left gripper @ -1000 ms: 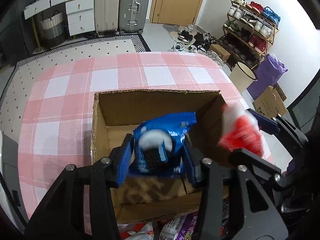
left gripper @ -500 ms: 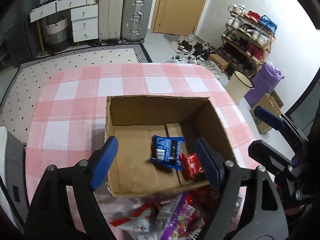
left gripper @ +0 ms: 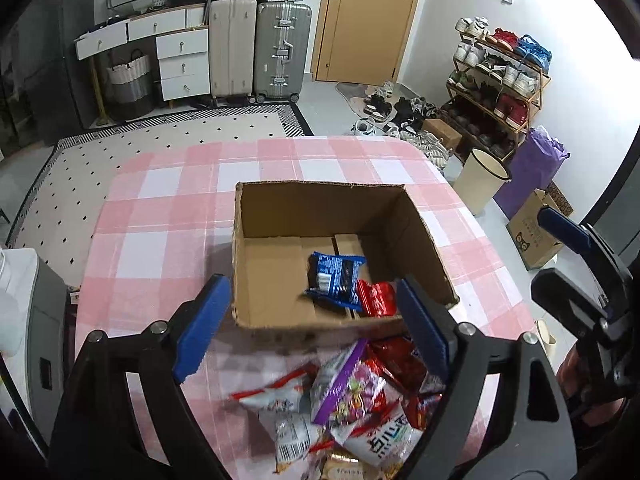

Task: Organize snacks
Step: 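Move both tools back to the snack pile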

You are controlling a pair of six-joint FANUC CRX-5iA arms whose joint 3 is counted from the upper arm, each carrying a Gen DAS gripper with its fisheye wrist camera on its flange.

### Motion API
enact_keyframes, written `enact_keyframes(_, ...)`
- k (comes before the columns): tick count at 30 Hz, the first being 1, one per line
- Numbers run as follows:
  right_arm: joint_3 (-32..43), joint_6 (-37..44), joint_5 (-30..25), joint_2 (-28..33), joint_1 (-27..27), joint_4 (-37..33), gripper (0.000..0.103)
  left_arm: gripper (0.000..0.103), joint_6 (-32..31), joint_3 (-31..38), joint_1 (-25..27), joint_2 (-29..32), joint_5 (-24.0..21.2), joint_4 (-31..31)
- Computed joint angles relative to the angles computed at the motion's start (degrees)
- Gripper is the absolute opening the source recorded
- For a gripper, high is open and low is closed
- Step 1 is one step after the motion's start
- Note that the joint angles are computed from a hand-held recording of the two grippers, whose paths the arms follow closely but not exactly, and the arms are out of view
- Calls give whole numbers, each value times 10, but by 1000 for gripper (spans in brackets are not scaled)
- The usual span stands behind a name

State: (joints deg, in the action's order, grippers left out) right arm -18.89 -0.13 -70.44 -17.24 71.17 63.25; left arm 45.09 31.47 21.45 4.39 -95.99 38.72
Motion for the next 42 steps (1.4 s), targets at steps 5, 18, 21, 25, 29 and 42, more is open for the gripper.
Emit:
enact_keyframes(5, 2, -21, -44, 3, 36, 13, 92, 98, -14, -37, 38, -35, 3, 23)
enact_keyframes(18, -10, -83, -154, 0, 141, 25, 102, 102, -78, -112, 145, -105, -27, 88)
enact_keyframes(21, -10, -94, -178, 2, 163, 16, 102, 102, -99, -132, 176, -122, -41, 105)
enact_keyframes(25, -16, -112, -209, 2, 195, 7, 102, 102, -119, -153, 209, -139, -60, 120)
enact_keyframes(29, -24, -138, -234, 0, 221, -7, 102, 102, -139, -178, 238, -155, -80, 127)
enact_keyframes(42, -66, -216, -245, -14, 270, -66, 102, 102, -185, -258, 284, -187, -109, 113)
